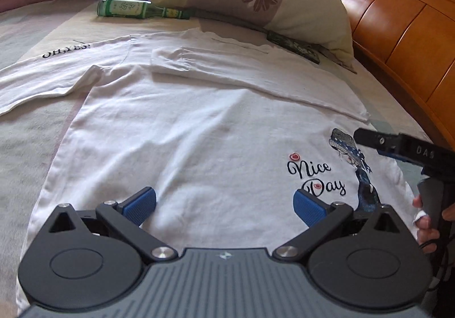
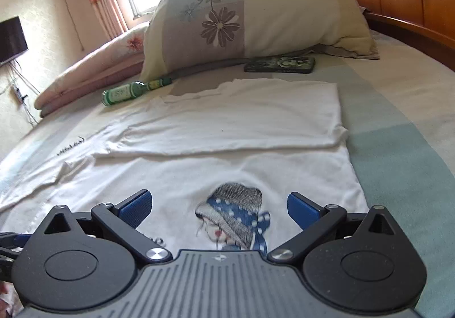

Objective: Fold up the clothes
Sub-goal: 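Move both open tools back over the shirt front, checking the fold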

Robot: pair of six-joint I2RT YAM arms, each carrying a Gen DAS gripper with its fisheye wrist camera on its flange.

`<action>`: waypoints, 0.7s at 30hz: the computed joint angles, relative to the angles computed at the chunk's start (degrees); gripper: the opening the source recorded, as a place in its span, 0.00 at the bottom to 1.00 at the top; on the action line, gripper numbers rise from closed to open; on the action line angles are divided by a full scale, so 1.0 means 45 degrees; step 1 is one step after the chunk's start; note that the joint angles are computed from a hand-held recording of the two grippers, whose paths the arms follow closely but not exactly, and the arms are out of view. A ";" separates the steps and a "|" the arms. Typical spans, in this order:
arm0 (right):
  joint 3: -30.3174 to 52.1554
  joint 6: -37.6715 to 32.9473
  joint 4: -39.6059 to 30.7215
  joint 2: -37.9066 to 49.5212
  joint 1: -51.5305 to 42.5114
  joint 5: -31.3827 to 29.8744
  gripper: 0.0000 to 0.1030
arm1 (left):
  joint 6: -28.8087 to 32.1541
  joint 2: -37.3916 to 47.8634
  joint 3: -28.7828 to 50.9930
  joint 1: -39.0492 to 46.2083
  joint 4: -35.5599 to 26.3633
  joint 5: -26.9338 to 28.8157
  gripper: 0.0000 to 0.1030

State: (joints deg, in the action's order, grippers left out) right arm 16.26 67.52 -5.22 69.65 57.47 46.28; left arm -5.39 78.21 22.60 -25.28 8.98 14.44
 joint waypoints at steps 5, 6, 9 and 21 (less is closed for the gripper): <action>0.2165 0.4795 -0.3623 0.3386 0.2946 0.0897 1.00 | -0.0145 -0.1887 -0.1458 -0.0494 -0.0202 -0.0431 0.99; 0.2382 0.5496 -0.4033 0.3758 0.3322 0.0880 1.00 | -0.0031 -0.2314 -0.1733 -0.0676 -0.0347 -0.0673 0.99; 0.3442 0.7685 -0.6071 0.5227 0.4520 0.1086 1.00 | 0.0392 -0.3825 -0.2283 -0.0833 -0.1584 -0.0783 0.99; 0.4444 0.9984 -0.8090 0.6764 0.5886 0.1165 1.00 | 0.0863 -0.5449 -0.3191 0.1111 -0.2051 0.0849 0.99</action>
